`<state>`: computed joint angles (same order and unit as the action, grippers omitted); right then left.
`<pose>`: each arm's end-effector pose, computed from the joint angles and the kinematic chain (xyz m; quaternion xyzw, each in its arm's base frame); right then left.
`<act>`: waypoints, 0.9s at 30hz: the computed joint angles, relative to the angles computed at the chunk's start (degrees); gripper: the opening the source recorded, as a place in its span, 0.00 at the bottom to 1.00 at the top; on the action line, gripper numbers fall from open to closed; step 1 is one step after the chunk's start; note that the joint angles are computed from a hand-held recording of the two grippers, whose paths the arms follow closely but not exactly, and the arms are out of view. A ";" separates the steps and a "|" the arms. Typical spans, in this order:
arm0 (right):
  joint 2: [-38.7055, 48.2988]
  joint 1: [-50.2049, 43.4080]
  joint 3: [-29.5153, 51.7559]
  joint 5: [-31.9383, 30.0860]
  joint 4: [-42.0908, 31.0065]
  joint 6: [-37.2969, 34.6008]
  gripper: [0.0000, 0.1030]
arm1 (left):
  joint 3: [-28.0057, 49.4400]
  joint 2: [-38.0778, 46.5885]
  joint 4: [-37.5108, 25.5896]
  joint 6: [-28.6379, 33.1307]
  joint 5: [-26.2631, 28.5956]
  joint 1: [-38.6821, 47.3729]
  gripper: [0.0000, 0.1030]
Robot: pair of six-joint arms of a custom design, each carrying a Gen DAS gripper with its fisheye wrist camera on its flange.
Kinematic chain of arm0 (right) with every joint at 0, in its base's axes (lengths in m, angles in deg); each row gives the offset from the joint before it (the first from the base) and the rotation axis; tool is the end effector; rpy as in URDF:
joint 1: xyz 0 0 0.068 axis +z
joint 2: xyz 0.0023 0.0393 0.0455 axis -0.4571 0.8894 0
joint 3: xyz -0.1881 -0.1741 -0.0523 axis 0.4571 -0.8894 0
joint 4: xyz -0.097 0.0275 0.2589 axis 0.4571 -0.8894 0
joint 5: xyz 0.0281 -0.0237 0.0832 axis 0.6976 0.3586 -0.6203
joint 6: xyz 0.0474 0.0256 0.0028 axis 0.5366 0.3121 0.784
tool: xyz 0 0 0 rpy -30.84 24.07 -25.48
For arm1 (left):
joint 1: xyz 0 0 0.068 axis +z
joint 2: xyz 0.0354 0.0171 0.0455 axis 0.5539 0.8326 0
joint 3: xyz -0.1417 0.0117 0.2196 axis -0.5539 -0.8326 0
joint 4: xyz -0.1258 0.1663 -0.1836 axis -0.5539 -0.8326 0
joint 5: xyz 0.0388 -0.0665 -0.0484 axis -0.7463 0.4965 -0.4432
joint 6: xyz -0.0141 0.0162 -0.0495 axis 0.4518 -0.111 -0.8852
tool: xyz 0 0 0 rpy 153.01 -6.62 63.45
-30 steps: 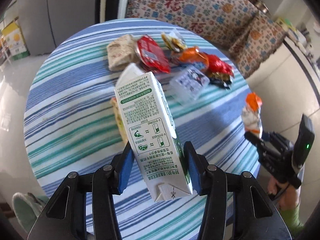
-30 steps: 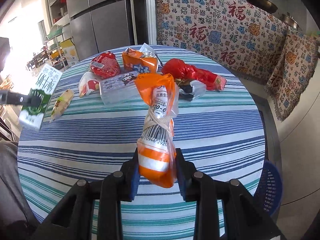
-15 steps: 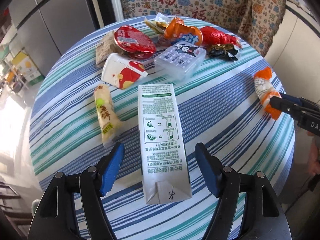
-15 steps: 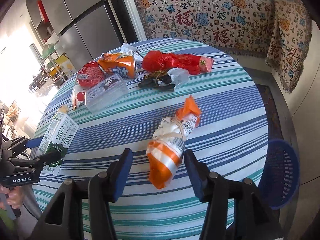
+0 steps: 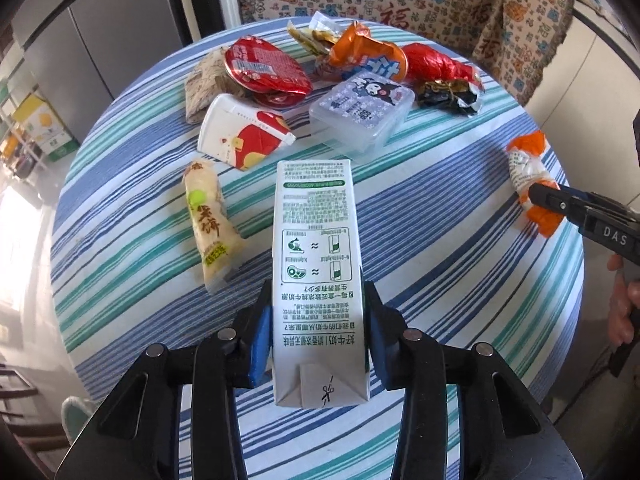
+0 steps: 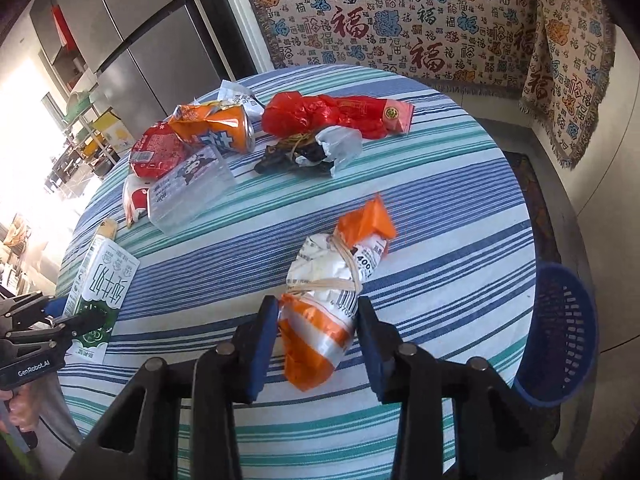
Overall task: Collect trash
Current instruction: 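Carry the milk carton and bread bag with both grippers over the blue wastebasket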
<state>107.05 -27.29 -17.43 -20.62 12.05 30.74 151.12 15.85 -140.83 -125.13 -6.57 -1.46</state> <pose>0.3498 0.0129 0.1857 -0.1789 0.9334 0.1524 0.2713 0.2246 -0.1460 0.2493 -0.0534 0.9733 0.0004 0.2230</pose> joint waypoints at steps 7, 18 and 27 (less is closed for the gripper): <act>-3.93 -2.16 -1.96 -4.10 -0.68 -1.99 0.38 | 0.67 -2.70 0.04 -2.82 -1.45 -3.69 0.40; -1.06 -17.00 6.37 -7.49 -6.71 -7.61 0.38 | 19.08 13.97 6.24 -0.12 1.35 -10.92 0.40; 15.17 -29.16 27.51 -4.56 -14.45 -15.77 0.38 | 51.99 40.67 5.54 2.85 10.70 -13.96 0.40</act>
<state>122.22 -56.46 10.08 -25.18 -2.40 14.97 203.11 56.52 -135.29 -122.28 4.13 -15.42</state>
